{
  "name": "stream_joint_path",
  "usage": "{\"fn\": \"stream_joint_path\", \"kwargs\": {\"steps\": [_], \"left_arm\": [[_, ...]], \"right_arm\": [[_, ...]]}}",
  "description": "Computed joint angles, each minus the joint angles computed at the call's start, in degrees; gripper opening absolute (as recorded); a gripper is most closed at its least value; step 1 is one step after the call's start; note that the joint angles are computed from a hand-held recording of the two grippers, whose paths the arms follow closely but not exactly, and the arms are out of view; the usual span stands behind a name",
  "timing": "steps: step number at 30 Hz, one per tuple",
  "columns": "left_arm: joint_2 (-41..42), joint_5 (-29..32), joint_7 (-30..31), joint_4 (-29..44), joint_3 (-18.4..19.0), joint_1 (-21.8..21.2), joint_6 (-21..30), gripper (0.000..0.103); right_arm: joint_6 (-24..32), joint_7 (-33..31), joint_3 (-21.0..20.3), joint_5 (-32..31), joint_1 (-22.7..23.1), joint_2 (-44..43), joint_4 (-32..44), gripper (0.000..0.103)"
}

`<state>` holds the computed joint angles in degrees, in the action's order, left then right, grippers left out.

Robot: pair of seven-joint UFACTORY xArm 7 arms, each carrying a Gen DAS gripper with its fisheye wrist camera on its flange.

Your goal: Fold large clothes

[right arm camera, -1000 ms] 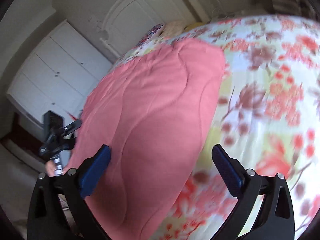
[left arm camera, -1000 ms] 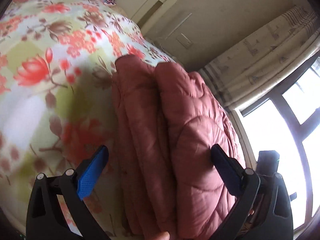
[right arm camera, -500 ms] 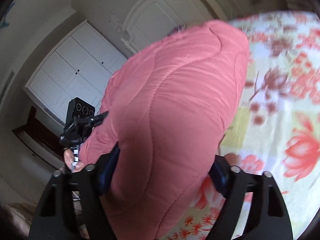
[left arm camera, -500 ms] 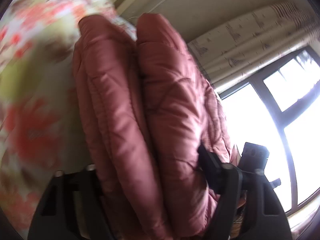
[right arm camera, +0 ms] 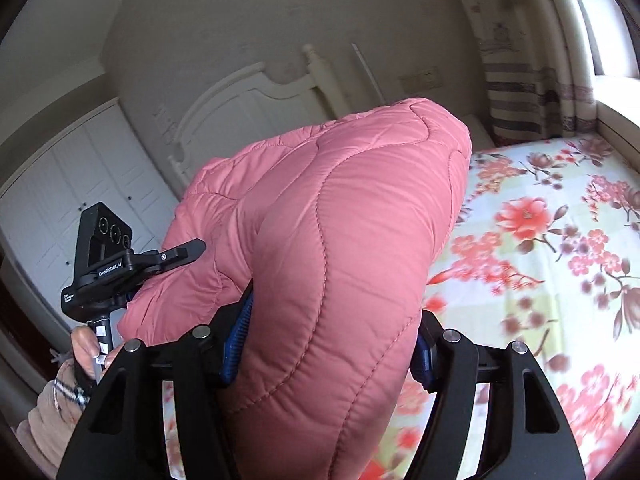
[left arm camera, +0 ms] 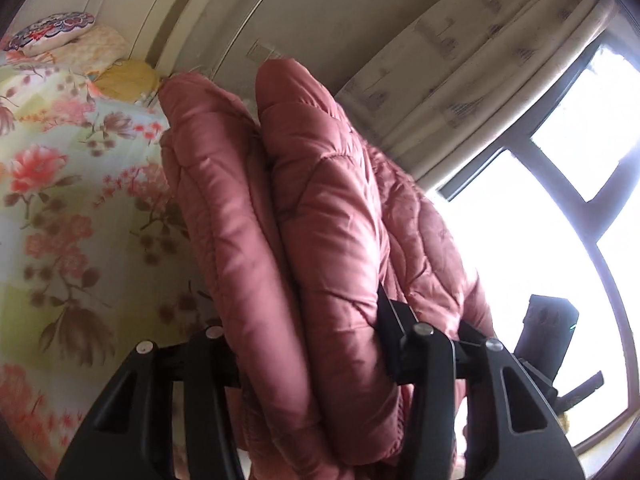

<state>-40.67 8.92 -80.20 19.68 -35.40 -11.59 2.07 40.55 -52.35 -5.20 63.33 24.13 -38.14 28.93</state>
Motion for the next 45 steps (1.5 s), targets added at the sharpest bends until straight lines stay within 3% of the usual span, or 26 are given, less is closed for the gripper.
{"fn": "stream_joint_path", "kwargs": {"steps": [2, 4, 6, 7, 9, 11, 13, 15, 16, 18, 20, 23, 27, 29, 30, 31, 34, 38, 40, 43, 45], "left_arm": [[4.0, 0.3, -4.8, -1.6, -4.4, 4.8, -5.0, 0.06], [3.1, 2.5, -11.1, -6.2, -7.4, 8.3, -14.4, 0.065], [2.4, 1.3, -11.0, -7.9, -7.3, 7.4, -16.1, 0.069], [1.7, 0.4, -9.7, -8.3, -6.1, 5.4, -14.5, 0.069], [0.0, 0.9, -8.1, -7.1, -3.7, 2.5, -8.6, 0.069], [-0.4, 1.5, -7.7, -5.0, -4.3, 2.6, -4.2, 0.069], [-1.4, 3.3, -8.5, -2.8, -4.1, 1.8, 1.5, 0.071], [-3.1, 5.9, -11.0, 0.7, -3.6, 0.1, 10.4, 0.071], [-5.5, 3.8, -10.6, 3.1, -6.2, 1.0, 16.4, 0.071], [-15.6, -0.7, -7.4, 8.1, -14.8, 7.9, 28.4, 0.072], [-19.0, 3.2, -5.1, 14.7, -17.4, 12.0, 35.7, 0.082], [-7.6, 14.9, -1.3, 25.0, -17.7, 14.9, 41.0, 0.095], [15.1, 27.1, 3.6, 38.4, -25.1, 22.9, 51.6, 0.095], [24.0, 28.2, 2.8, 38.8, -25.7, 24.2, 51.3, 0.096], [27.1, 26.6, 4.1, 37.9, -27.6, 27.7, 49.0, 0.101], [27.9, 26.3, 4.3, 36.2, -28.8, 30.2, 45.9, 0.101], [24.3, 18.4, 7.1, 31.8, -25.1, 29.7, 39.1, 0.101], [20.5, 16.1, 9.5, 30.8, -21.7, 25.6, 40.5, 0.101], [19.6, 18.1, 6.6, 32.7, -19.9, 22.1, 44.4, 0.101], [16.3, 24.1, -1.3, 36.6, -18.9, 16.0, 56.3, 0.101], [10.4, 24.5, -1.8, 38.6, -21.5, 16.2, 62.2, 0.101]], "right_arm": [[-0.2, 4.8, 2.3, -5.2, -2.4, 5.1, 1.2, 0.069], [-0.3, 3.3, 0.6, -3.8, -1.7, 5.5, -0.2, 0.073], [0.9, 6.1, 0.9, -5.6, -2.6, 3.5, -0.6, 0.076], [-1.3, 9.3, 3.8, -7.7, -4.1, 0.8, -1.5, 0.078], [-11.8, 14.5, 10.6, -9.8, -5.4, -7.5, -6.1, 0.082], [-20.2, 14.3, 13.4, -8.7, -1.5, -13.3, -8.6, 0.087], [-21.6, 14.1, 15.6, -10.5, 2.0, -16.1, -9.2, 0.087], [-21.2, 15.9, 21.8, -16.4, 1.7, -14.3, -8.9, 0.087], [-21.9, 17.5, 26.2, -19.5, 0.5, -12.7, -9.1, 0.087], [-25.4, 21.9, 34.1, -23.5, -1.9, -10.0, -10.7, 0.088], [-32.0, 24.8, 38.1, -24.2, -1.7, -8.9, -13.3, 0.088], [-31.0, 27.5, 38.2, -26.3, -1.6, -10.2, -13.9, 0.088], [-33.0, 28.1, 35.4, -28.8, -0.1, -7.9, -13.7, 0.088], [-34.6, 28.7, 34.5, -30.2, -0.2, -5.8, -13.0, 0.088], [-34.9, 29.5, 34.6, -30.9, -0.1, -5.8, -13.2, 0.089], [-35.3, 30.2, 34.9, -31.6, 0.1, -5.5, -13.2, 0.089], [-35.9, 32.1, 35.7, -34.4, -0.7, -4.8, -13.0, 0.089], [-34.9, 33.6, 33.0, -36.8, 0.9, -4.6, -12.7, 0.089], [-32.8, 33.9, 29.8, -37.4, 2.8, -6.7, -12.9, 0.089], [-28.3, 34.8, 23.8, -37.7, 6.2, -13.8, -14.3, 0.09], [-25.4, 35.9, 20.4, -38.3, 7.1, -22.4, -16.4, 0.091]]}}
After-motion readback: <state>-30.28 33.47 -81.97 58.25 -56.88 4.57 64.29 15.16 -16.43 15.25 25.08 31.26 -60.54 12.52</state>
